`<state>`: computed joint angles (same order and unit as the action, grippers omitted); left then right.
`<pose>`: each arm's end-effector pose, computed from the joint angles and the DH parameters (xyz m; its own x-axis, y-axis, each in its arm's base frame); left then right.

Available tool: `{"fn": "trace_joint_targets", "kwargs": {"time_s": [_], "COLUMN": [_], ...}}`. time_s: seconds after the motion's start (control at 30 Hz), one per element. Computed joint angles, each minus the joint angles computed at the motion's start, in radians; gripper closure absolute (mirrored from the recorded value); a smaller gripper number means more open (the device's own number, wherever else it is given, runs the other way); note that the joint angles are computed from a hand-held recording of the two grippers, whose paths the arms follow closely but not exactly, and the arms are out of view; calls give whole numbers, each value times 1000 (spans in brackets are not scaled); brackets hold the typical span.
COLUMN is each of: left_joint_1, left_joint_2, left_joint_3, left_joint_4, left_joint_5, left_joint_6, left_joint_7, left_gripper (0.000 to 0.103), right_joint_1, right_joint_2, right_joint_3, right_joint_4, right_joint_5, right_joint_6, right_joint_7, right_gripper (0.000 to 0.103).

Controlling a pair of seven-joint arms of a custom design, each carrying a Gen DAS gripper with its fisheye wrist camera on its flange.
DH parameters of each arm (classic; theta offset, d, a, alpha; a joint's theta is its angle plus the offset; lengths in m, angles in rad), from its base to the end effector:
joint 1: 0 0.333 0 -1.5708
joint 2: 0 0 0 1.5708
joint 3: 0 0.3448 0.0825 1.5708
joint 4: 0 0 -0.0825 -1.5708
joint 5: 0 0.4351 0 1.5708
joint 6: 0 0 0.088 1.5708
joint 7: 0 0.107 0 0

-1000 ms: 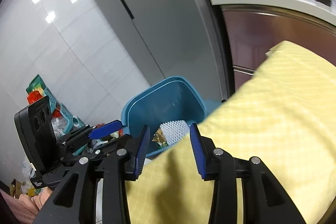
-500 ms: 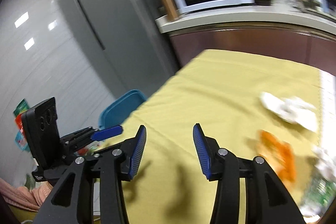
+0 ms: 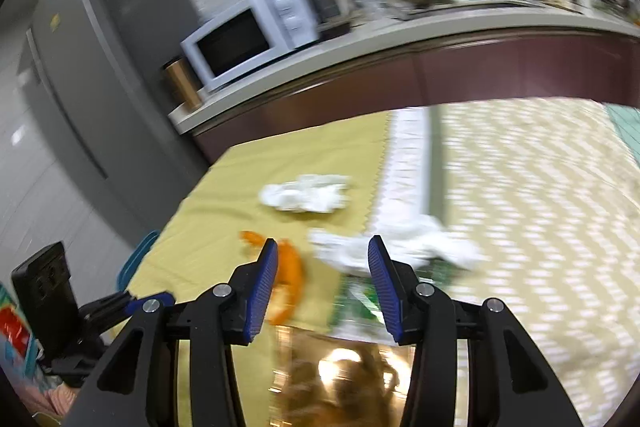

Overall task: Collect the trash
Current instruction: 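Move both open tools back over the table trash, then lower the right tool onto the orange peel and close on it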

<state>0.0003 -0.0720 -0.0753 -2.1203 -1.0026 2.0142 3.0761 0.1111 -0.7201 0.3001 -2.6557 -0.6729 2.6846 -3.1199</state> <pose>0.5733 -0.0935 0.4700 -0.9082 -0.3305 0.2567 -0.4062 0.5492 -0.7304 0.3671 0.1919 0.5266 -0.4305 -0.8186 -0.3803 -0.4308 0.5566 -0.7104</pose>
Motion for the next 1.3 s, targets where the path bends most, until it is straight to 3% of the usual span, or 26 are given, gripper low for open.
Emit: {"fn": "trace_joint_targets", "kwargs": {"time_s": [0.1, 0.33, 0.43, 0.7, 0.87, 1.07, 1.17, 1.3], "left_joint_1": [-11, -48, -61, -71, -75, -59, -53, -47], "left_joint_2": [1, 3, 14, 77, 141, 196, 209, 218], "left_joint_3": [-11, -38, -47, -60, -79, -92, -97, -102], "left_joint_4": [-1, -16, -11, 58, 129, 193, 207, 217], "left_joint_5": [33, 92, 99, 90, 138, 162, 164, 165], "left_joint_6": [-60, -82, -60, 43, 93, 84, 97, 117], "left_joint_7": [-2, -38, -60, -169, -280, -357, -370, -382], "left_gripper": [44, 42, 42, 42, 47, 51, 51, 51], "right_joint_1": [7, -2, -18, -76, -96, -93, -74, -22], "right_joint_2": [-55, -94, -103, -94, -50, -14, 46, 165], "right_joint_3": [-5, -15, -14, 1, 17, 36, 29, 3], "right_joint_4": [-51, -122, -143, -143, -108, -72, -40, 28], "right_joint_5": [18, 45, 46, 37, 28, 9, 11, 49], "right_joint_6": [-27, -2, 40, 123, 157, 213, 270, 243], "right_joint_7": [17, 54, 72, 61, 28, -21, -72, -171], "right_gripper": [58, 58, 52, 52, 52, 54, 63, 68]}}
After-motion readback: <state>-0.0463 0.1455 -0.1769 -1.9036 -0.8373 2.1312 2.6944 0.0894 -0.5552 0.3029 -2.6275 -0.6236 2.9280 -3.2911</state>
